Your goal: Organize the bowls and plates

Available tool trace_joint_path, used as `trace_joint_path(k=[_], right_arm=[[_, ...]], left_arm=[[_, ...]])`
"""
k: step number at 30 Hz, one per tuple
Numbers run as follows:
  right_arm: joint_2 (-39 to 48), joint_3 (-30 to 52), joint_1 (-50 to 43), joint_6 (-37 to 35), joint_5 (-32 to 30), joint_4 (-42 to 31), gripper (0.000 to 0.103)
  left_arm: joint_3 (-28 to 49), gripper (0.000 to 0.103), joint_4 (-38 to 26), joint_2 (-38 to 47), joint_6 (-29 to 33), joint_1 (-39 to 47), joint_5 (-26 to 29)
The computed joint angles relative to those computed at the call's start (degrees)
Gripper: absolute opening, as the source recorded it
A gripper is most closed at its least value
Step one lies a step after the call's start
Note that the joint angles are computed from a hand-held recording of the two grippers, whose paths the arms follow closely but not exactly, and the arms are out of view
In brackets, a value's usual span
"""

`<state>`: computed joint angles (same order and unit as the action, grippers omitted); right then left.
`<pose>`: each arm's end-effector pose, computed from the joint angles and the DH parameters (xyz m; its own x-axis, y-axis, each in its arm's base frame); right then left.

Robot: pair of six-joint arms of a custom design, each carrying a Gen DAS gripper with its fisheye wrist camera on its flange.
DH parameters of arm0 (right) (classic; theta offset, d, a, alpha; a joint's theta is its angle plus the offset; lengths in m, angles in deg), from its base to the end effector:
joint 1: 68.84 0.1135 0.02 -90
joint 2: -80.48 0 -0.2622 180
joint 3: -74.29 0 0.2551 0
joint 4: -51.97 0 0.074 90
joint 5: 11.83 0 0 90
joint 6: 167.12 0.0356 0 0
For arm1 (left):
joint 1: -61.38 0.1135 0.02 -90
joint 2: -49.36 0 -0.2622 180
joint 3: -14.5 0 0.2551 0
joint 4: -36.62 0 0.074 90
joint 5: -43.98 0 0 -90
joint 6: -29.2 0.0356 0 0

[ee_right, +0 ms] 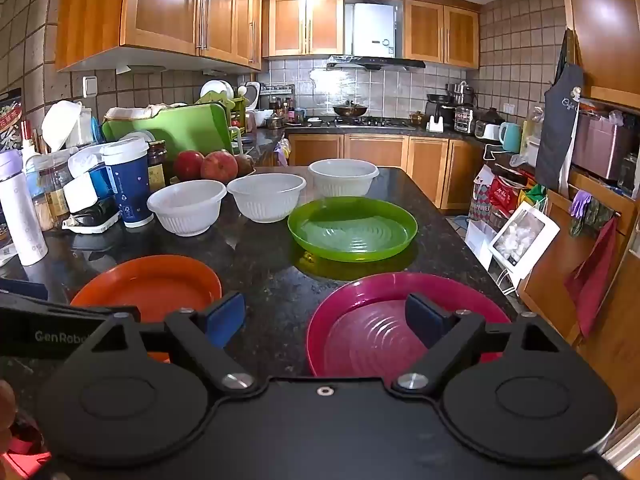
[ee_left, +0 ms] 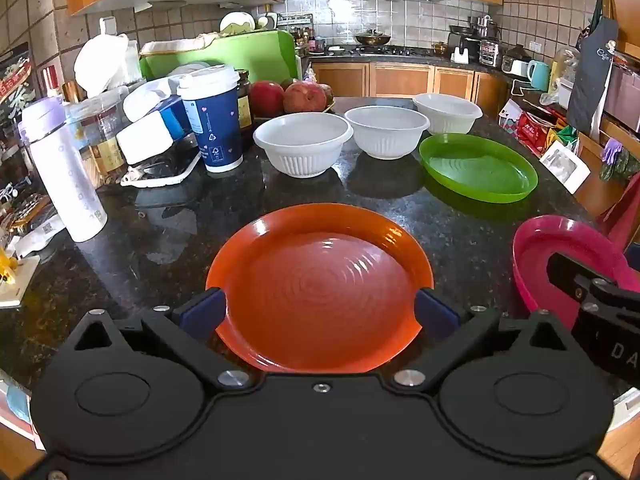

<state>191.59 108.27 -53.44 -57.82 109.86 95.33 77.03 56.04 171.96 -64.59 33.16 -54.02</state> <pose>0.2537 0.0505 0.0514 -0.4413 0.1701 -0.8811 0.3612 0.9325 -0.0008 0.3296 -0.1713 0.0421 -0.5976 0.2464 -0.7630 0.3365 0.9408 0.0403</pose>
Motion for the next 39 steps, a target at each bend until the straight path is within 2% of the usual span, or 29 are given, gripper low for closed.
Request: trace_joint_path(k=[4,6,14,39], right_arm=[[-0.15,-0.11,0.14,0.60,0.34,-0.31,0.092],[-0.93,-0.08,-0.36,0.39,-0.09,-1.12,0.092],[-0.91,-0.05,-0.05,0.54,0.16,-1.59,0.092],[0.14,0.57,0.28,0.73,0.12,-1.81,0.092]], left_arm=[[-1.48,0.099,0.74,-0.90,-1.00,-0.16,0.15],[-0.06,0.099,-2.12,-0.93,-0.85,1.13,1.79],[-0.22,0.099,-2.86,-0.90,-1.54,0.54,1.66],[-0.88,0.099,-2.64,-0.94,-2.14,0.41,1.44]])
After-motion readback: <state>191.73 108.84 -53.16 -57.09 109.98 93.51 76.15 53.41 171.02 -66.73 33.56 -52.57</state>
